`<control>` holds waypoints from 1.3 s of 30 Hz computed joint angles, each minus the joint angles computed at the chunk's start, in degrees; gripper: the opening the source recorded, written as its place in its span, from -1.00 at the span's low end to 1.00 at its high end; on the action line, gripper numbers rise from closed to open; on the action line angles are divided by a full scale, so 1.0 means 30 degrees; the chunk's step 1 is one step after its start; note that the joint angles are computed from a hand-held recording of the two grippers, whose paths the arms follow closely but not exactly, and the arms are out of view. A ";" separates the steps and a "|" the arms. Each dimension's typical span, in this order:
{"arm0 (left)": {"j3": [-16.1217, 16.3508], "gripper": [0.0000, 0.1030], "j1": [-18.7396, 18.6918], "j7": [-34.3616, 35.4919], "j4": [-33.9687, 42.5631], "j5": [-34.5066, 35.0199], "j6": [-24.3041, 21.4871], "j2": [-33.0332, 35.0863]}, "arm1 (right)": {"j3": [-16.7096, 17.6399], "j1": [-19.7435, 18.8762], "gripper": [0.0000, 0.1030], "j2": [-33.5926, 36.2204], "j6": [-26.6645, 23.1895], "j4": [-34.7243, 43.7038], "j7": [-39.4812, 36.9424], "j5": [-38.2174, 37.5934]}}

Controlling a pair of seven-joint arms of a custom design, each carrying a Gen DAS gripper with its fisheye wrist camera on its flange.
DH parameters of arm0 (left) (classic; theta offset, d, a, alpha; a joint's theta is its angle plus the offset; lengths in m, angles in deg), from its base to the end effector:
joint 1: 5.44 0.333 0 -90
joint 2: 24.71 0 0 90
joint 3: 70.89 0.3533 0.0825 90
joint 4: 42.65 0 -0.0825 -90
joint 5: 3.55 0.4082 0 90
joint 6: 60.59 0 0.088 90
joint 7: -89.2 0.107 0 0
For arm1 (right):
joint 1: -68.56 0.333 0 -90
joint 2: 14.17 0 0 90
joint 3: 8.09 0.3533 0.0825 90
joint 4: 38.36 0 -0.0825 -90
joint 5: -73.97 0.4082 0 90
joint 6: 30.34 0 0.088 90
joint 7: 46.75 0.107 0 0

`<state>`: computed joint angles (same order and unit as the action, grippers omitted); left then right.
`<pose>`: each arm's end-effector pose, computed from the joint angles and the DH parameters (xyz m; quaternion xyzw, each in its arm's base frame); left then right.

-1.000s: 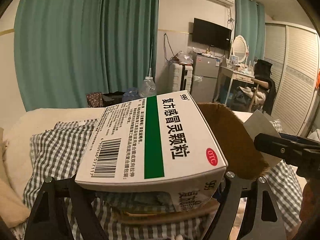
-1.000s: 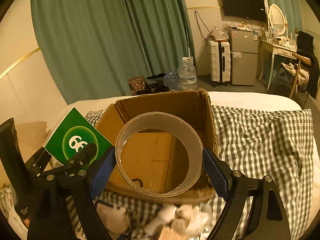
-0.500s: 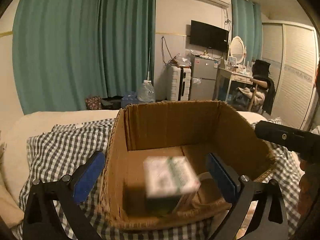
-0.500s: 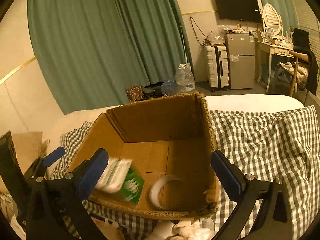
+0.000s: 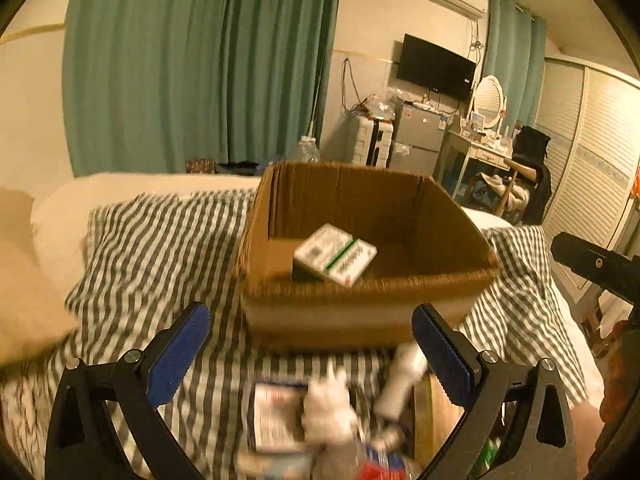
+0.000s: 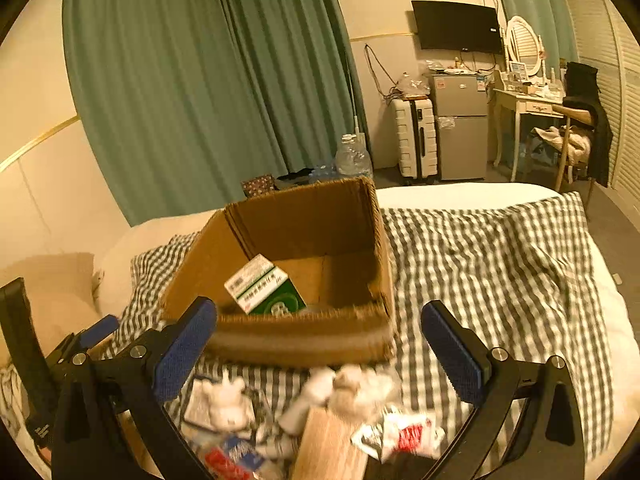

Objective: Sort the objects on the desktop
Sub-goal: 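Move both tools back over the pile of items, then grasp the clear floss-pick jar with the left tool while the right tool grasps the white lace cloth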

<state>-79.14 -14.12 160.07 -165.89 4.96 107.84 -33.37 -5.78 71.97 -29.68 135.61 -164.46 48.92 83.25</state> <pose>0.5433 -0.1806 0.6061 -0.5974 0.6613 -0.3758 0.2542 0.5320 0.0462 0.6400 -0.5832 0.6655 -0.2557 0.3893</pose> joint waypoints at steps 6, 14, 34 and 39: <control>-0.0098 1.00 -0.0547 -0.0333 -0.2588 -0.0413 -0.0809 -0.2166 | 0.0941 -0.0945 0.99 -0.1693 -0.0233 -0.1813 0.0903 -0.1259; -0.1300 1.00 -0.0272 -0.1698 -0.4848 0.2732 0.0363 -0.2773 | 0.0748 -0.1026 0.99 -0.2930 -0.0949 -0.4011 0.1509 -0.0962; -0.1843 1.00 -0.0367 0.0220 -0.5203 0.4826 0.1081 -0.0481 | 0.0260 -0.0503 0.99 -0.1477 -0.1724 -0.4114 0.1725 -0.0332; -0.2869 1.00 0.0893 -0.2602 -0.4420 0.9891 0.0979 0.0403 | 0.0192 -0.0571 0.99 -0.0965 -0.1800 -0.3990 0.1977 -0.0484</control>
<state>-87.74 -11.44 152.26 -179.15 34.64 110.78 -32.16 -5.20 70.25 -32.57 130.21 -176.43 54.85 81.80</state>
